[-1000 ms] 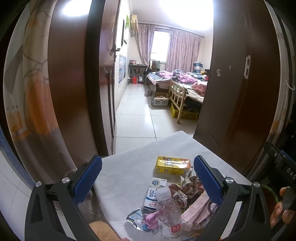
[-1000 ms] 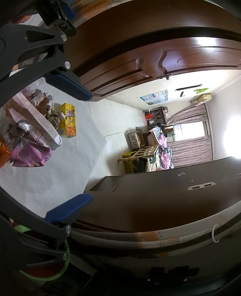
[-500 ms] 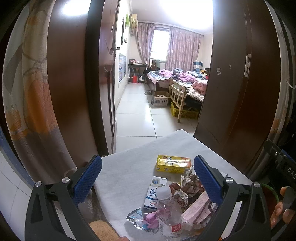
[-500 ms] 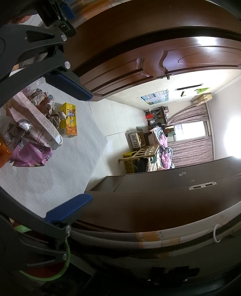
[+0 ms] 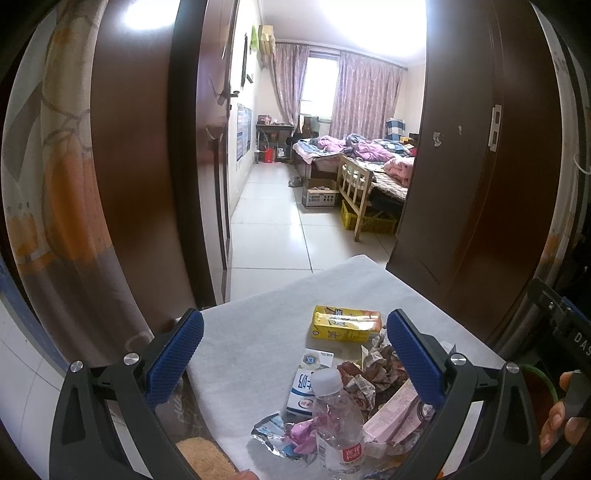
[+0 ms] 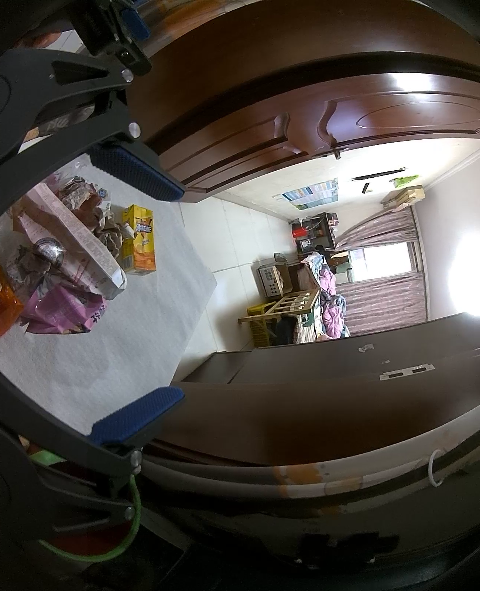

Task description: Collect trash

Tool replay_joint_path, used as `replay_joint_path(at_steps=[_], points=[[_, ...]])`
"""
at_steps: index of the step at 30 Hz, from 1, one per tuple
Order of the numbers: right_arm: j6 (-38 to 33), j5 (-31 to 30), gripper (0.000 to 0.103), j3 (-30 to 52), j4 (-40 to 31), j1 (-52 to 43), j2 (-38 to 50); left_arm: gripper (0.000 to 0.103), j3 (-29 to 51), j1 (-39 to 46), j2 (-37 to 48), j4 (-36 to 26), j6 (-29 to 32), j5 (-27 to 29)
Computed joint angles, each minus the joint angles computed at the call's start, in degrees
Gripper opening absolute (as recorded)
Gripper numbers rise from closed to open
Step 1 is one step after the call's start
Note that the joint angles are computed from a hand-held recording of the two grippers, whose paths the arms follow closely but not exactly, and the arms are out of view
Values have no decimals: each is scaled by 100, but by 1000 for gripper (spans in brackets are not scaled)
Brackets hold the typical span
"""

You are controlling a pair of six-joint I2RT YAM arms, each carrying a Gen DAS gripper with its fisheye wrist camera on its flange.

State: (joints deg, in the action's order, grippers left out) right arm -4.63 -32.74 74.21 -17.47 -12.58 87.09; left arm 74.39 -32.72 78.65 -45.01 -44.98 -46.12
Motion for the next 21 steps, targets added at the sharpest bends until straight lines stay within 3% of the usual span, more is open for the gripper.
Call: replay_joint_path(at_steps=[16, 21], points=[[7, 17, 100, -37, -64, 39, 26, 95, 144, -21, 165, 42, 60, 187], [-392, -218, 100, 263, -484, 17, 200, 95, 67, 58, 149, 97, 327, 222]])
